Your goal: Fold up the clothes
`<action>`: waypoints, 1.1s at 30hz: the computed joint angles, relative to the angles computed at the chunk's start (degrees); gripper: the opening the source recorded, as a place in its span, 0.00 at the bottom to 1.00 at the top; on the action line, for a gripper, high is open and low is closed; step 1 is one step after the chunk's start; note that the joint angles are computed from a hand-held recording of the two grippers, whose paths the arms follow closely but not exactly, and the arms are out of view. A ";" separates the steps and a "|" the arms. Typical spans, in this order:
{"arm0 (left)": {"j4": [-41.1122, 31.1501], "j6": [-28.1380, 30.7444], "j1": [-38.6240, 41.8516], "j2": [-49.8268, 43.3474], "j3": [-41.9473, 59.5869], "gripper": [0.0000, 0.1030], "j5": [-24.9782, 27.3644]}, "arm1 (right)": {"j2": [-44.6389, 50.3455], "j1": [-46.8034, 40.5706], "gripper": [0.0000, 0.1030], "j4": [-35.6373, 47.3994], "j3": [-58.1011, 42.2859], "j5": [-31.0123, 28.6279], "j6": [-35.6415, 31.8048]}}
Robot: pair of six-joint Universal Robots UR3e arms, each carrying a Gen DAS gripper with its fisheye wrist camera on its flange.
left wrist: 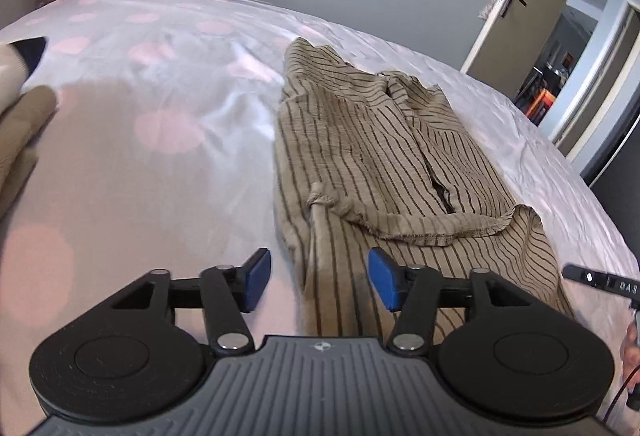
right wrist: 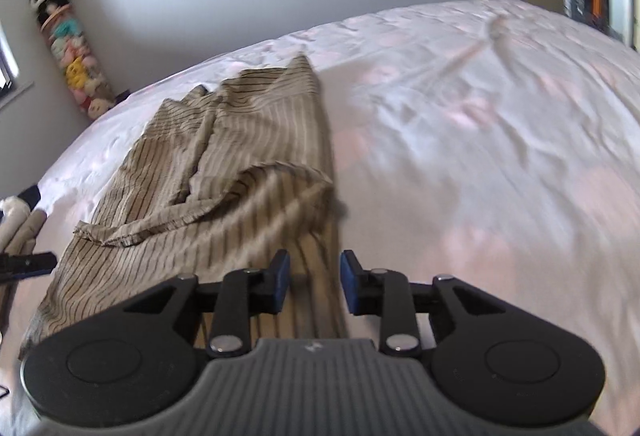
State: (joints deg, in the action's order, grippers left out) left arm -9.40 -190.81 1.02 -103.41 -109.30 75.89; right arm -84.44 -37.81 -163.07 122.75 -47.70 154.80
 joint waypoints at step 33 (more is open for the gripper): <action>-0.57 13.67 -12.62 14.20 -8.11 0.45 19.31 | -28.32 -11.69 0.27 12.55 18.45 7.65 -37.49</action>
